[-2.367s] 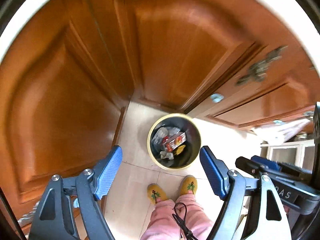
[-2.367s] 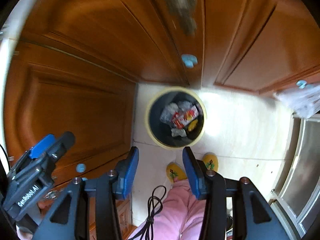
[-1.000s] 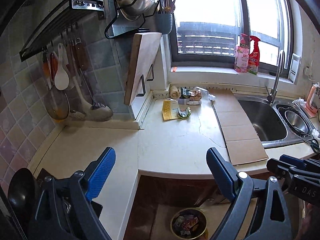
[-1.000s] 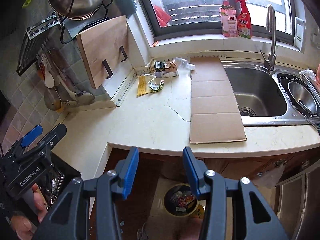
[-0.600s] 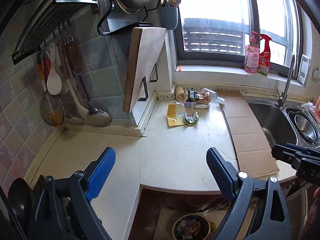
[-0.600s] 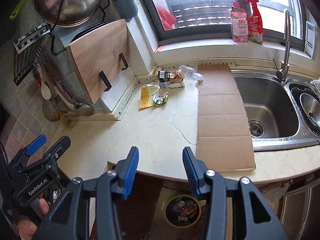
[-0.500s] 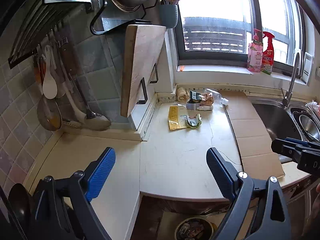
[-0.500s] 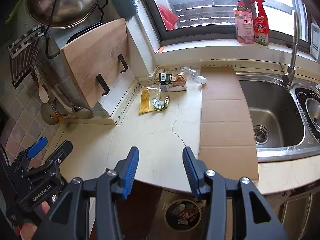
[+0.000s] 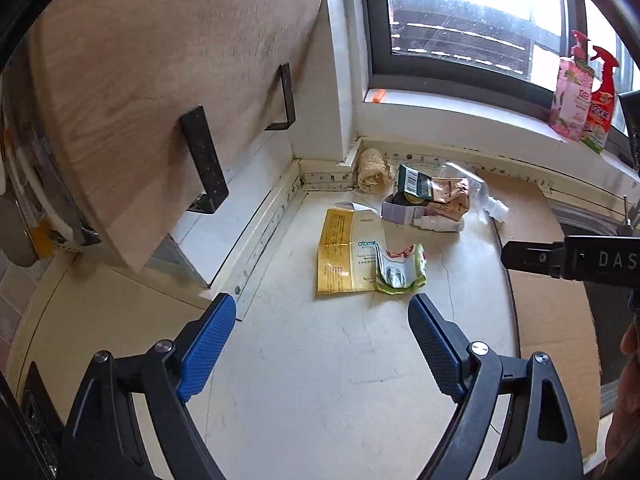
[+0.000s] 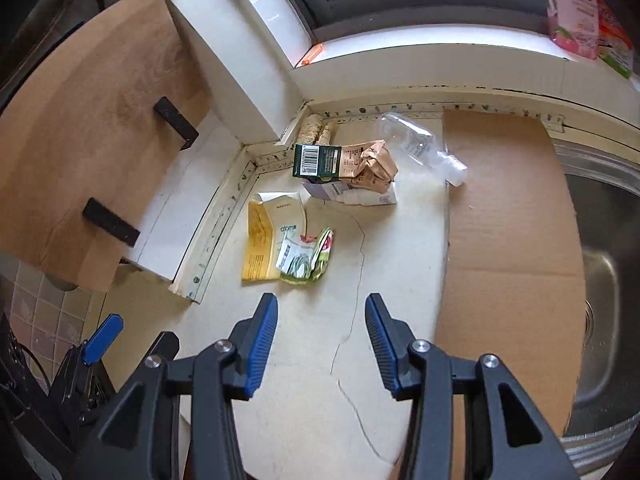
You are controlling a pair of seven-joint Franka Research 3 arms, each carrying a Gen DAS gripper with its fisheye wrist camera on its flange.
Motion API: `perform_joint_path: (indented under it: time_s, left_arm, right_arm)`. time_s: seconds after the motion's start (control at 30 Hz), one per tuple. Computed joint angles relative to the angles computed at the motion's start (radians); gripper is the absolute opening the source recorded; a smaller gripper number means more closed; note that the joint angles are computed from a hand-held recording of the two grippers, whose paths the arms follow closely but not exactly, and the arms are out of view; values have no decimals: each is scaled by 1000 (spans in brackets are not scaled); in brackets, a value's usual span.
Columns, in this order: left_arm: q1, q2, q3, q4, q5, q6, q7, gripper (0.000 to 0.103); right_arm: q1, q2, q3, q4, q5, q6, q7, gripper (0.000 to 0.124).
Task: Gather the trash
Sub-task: 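Grasp the yellow-and-white box with the left tool while the right tool grasps the green juice pouch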
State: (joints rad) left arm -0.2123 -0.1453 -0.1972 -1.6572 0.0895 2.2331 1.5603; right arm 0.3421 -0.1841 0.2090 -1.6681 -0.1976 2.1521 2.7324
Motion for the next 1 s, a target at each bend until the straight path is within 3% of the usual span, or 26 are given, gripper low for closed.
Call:
perform_joint_path:
  time_s: [0.1,0.37,0.43,0.53,0.63,0.8,0.9,1.0]
  left_arm:
    - [1,78,-16,47,50,-3,-55,74]
    - [-23,217,-27,142,202,-9,-181,68]
    - [-28,238,-25,162,211,-13,-192,68]
    - [-33,273,-21,199,224,-20,-205,68]
    - [-40,309,-18,239,228,-31,-210,68]
    - [-48,373,-18,304,204,-47,-189,69]
    - [-52,407,-20,333,184,-46,-170,80]
    - [-54,450,-22,369,159,-43,-144,82]
  right_arm:
    - [-8,65,-52,1,97,76,-109,46]
    - [-11,228,-107,63,317,138,-305,45]
    - [-8,248,-111,72,345,148,-337,33]
    - [-3,278,-117,98,356,141,-365,16]
    - [2,276,-123,89,341,164,-375,14]
    - [9,228,-134,47,203,159,-308,11]
    - [-5,171,-131,-27,211,187,-291,11]
    - [-21,124,-123,-89,221,207,-278,11]
